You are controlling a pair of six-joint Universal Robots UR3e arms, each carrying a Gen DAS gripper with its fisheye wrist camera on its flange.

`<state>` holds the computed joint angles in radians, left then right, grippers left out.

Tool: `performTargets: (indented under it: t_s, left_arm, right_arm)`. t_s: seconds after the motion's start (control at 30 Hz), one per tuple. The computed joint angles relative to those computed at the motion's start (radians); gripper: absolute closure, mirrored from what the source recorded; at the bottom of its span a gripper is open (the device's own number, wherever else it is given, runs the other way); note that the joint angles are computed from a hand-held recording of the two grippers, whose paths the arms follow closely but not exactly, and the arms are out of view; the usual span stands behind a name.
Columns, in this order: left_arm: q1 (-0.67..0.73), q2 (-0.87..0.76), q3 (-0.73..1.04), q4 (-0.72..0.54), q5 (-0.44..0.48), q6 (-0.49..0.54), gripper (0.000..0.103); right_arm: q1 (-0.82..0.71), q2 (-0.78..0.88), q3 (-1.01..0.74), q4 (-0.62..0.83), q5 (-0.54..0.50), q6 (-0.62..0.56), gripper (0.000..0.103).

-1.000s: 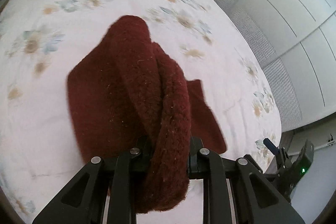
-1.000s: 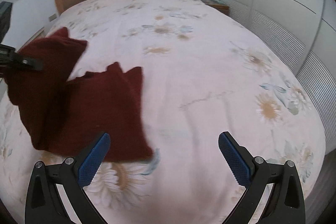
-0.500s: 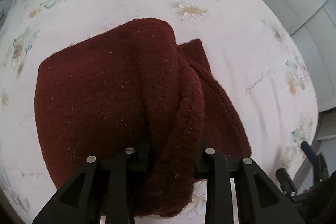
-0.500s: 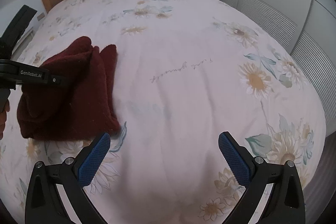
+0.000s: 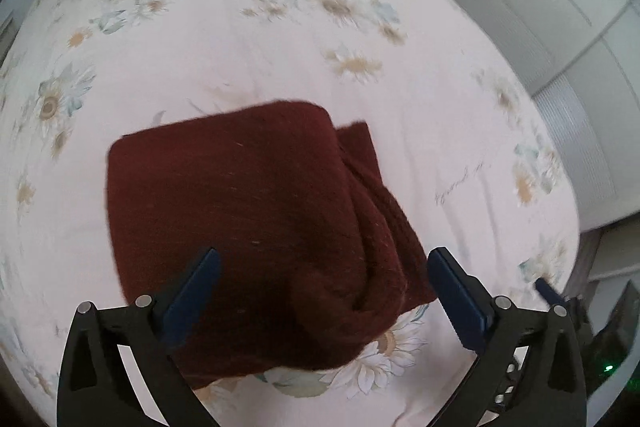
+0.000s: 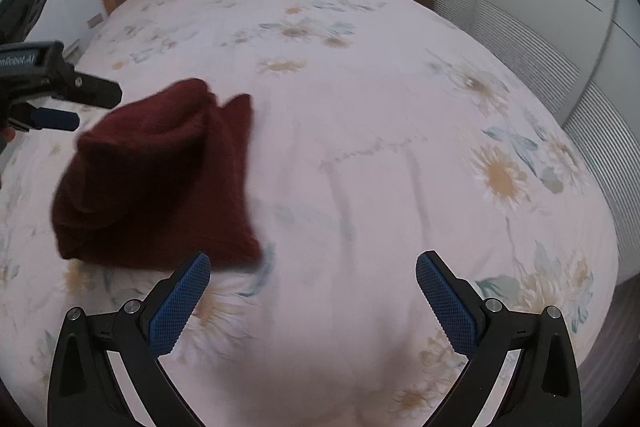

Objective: Fold small clothes

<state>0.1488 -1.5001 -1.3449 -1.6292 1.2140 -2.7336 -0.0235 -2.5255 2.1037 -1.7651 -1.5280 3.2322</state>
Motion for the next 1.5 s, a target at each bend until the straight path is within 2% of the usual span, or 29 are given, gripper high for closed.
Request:
performTargets:
  t_s: [0.13,0.27,0.4,0.53,0.6,0.67,0.87,0.93,0.97,1.03,1.1,1.2,1.3,1.5]
  left_arm:
    - [0.106,0.010,0.057,-0.064,-0.003,0.070,0.001]
    - [0.244,0.076,-0.002,-0.061,0.025,0.163,0.001]
    - [0.395,0.150,-0.121,-0.050,0.033,0.273,0.001]
    - [0.553,0.244,-0.232,-0.061,0.000,0.383,0.001]
    - [0.629,0.268,-0.260,-0.091,-0.020,0.426,0.001]
    - [0.693,0.271,-0.249,-0.164,-0.034,0.487,0.001]
    - [0.751,0.304,-0.284,-0.202,-0.037,0.567,0.001]
    - [0.749,0.307,-0.293,-0.210,-0.033,0.583,0.001]
    - [0.748,0.307,-0.297,-0.213,-0.033,0.590,0.001]
    - [0.752,0.320,-0.314,-0.217,-0.038,0.614,0.001]
    - [0.743,0.338,-0.337,-0.196,-0.038,0.611,0.001]
    - [0.728,0.333,-0.349,-0.192,-0.039,0.602,0.001]
    - [0.715,0.338,-0.366,-0.172,-0.030,0.598,0.001]
    - [0.699,0.339,-0.391,-0.139,-0.013,0.593,0.001]
  right_arm:
    - [0.182,0.225,-0.131,-0.114,-0.067,0.085,0.000]
    - [0.272,0.459,-0.332,-0.150,-0.065,0.113,0.000]
    - [0.333,0.700,-0.558,-0.116,-0.052,0.121,0.002]
    - [0.377,0.946,-0.800,-0.034,-0.027,0.131,0.016]
    - [0.390,1.062,-0.912,0.038,-0.005,0.132,0.020]
    - [0.390,1.119,-0.940,0.074,0.032,0.143,0.022]
    - [0.386,1.122,-0.831,0.076,0.047,0.152,0.025]
    - [0.343,1.071,-0.739,0.049,0.091,0.152,0.039]
    - [0.322,1.056,-0.715,0.046,0.112,0.149,0.049]
    - [0.277,1.018,-0.648,0.027,0.171,0.137,0.054]
    - [0.257,0.995,-0.606,0.014,0.204,0.125,0.065]
    - [0.239,0.948,-0.536,-0.041,0.228,0.117,0.072]
    - [0.212,0.876,-0.471,-0.089,0.235,0.109,0.075]
    - [0.133,0.728,-0.379,-0.090,0.240,0.074,0.077]
